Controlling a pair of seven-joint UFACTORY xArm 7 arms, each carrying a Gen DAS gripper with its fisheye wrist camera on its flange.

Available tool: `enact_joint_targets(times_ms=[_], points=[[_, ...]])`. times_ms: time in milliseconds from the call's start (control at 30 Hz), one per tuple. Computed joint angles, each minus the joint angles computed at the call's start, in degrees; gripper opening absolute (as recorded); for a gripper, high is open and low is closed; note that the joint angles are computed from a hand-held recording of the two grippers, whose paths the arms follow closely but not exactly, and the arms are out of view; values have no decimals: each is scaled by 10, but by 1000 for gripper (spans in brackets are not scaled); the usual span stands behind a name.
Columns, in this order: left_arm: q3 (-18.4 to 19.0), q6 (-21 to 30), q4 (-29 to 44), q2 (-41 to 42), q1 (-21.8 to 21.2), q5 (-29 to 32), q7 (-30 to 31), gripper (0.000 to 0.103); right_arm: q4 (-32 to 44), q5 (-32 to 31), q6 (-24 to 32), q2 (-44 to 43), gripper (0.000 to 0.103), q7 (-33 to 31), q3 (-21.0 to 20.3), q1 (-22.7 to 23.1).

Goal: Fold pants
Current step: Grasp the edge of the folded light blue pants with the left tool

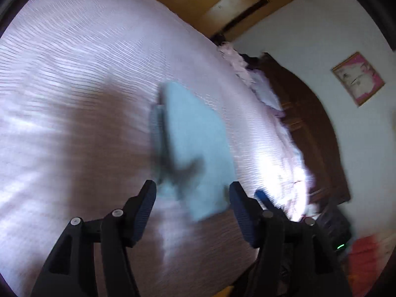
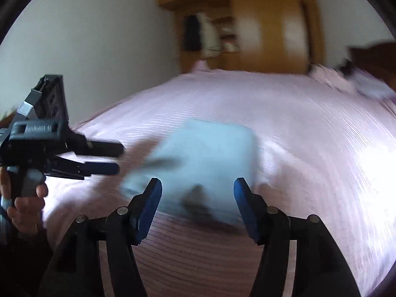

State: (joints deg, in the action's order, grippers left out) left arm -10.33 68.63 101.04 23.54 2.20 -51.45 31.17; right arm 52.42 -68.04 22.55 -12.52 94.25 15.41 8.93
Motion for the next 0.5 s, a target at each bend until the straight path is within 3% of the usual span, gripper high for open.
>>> enact_joint_targets(times_ms=[200,267,300,333,500], points=[[-15,4,94,75,-29,40,-59,61,-98,37,-22,-69,54,56,4,-32],[-13,-11,106,82,-44,71,-75,51,-111,49,-30,-76,54,57,11,-44],[-9,-33,95,73,-55,90,-84,27,-117,53,-32,-80,54,60,16,-49],[-3,-60,81,61,-67,114,-92,13,-121,54,-31,-84,54,64,24,-54],[-25,-63,76,44,-49,96,-64,9,-115,40,36,-84,54,63,67,-56]])
